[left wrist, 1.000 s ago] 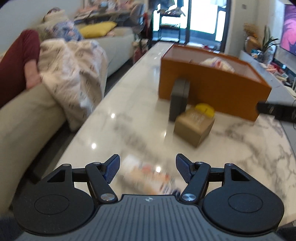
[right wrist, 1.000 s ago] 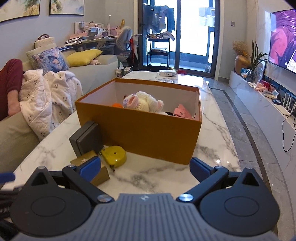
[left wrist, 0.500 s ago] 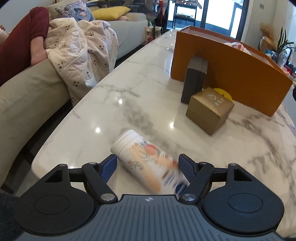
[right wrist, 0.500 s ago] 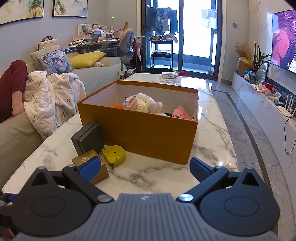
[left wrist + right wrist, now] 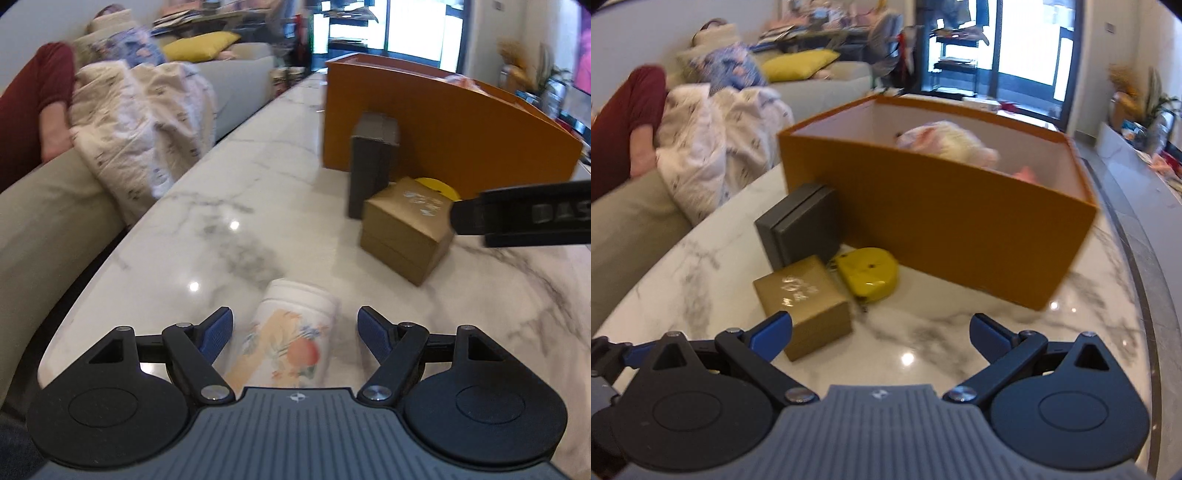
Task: Organize objects
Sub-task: 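Grasp the white peach-printed tube with the left tool while the right approaches the gold box, then close the right tool on the gold square box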
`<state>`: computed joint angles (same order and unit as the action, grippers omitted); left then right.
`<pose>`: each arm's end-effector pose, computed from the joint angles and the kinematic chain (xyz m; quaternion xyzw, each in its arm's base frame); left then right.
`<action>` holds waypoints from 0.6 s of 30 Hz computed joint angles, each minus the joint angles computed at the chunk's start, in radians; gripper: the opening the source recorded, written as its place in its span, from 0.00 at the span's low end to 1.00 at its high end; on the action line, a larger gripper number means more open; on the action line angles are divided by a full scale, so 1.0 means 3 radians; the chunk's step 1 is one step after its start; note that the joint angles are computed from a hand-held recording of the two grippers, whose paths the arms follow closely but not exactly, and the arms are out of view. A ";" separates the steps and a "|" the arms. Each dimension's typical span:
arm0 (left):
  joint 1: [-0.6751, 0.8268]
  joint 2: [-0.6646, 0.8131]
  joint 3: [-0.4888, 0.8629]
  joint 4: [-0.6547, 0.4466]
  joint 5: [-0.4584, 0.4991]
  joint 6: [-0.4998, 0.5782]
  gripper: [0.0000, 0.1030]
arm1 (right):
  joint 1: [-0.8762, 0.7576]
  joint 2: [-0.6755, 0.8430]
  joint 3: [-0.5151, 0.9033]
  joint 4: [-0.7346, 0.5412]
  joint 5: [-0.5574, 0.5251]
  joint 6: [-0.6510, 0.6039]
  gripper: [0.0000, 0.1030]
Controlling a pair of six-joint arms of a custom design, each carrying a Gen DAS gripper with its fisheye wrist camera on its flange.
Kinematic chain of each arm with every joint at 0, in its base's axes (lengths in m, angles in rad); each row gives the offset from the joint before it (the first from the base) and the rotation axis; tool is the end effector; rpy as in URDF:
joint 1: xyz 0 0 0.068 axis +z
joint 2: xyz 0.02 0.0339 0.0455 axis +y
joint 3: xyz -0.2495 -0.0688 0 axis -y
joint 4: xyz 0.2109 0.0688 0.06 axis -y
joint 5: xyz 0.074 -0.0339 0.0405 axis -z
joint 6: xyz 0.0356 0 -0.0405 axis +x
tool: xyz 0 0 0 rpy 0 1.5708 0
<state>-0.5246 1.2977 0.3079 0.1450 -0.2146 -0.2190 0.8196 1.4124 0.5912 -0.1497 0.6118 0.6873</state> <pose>0.1690 -0.0890 0.1290 0.1039 0.9244 -0.0350 0.3653 0.1695 0.1516 0.1613 0.0286 0.9149 -0.0171 0.4023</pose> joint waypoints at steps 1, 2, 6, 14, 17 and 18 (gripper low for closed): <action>0.0015 -0.0029 -0.0010 -0.0022 0.0000 -0.0044 0.85 | -0.0034 0.0091 0.0036 0.0101 -0.0062 -0.0086 0.99; 0.0022 -0.0062 -0.0011 -0.0057 0.0007 -0.0058 0.85 | -0.0068 0.0180 0.0075 0.0203 -0.0131 -0.0169 0.99; -0.0068 -0.0178 -0.0014 -0.0207 -0.0017 -0.0098 0.85 | -0.0212 0.0511 0.0239 0.0505 -0.0413 -0.0427 0.99; -0.0162 -0.0194 -0.0098 -0.0104 -0.0102 -0.0133 0.87 | -0.0383 0.0984 0.0466 0.0579 -0.0614 -0.0446 0.79; -0.0143 -0.0185 -0.0113 -0.0062 -0.0091 -0.0111 0.87 | -0.0473 0.0957 0.0370 0.0676 -0.0770 -0.0381 0.68; -0.0133 -0.0176 -0.0109 -0.0057 -0.0085 -0.0105 0.87 | -0.0464 0.0937 0.0361 0.0642 -0.0749 -0.0381 0.68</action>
<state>-0.5645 1.2449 0.2751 0.1280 -0.2400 -0.2506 0.6803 1.6934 0.6995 0.0430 0.3871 0.5731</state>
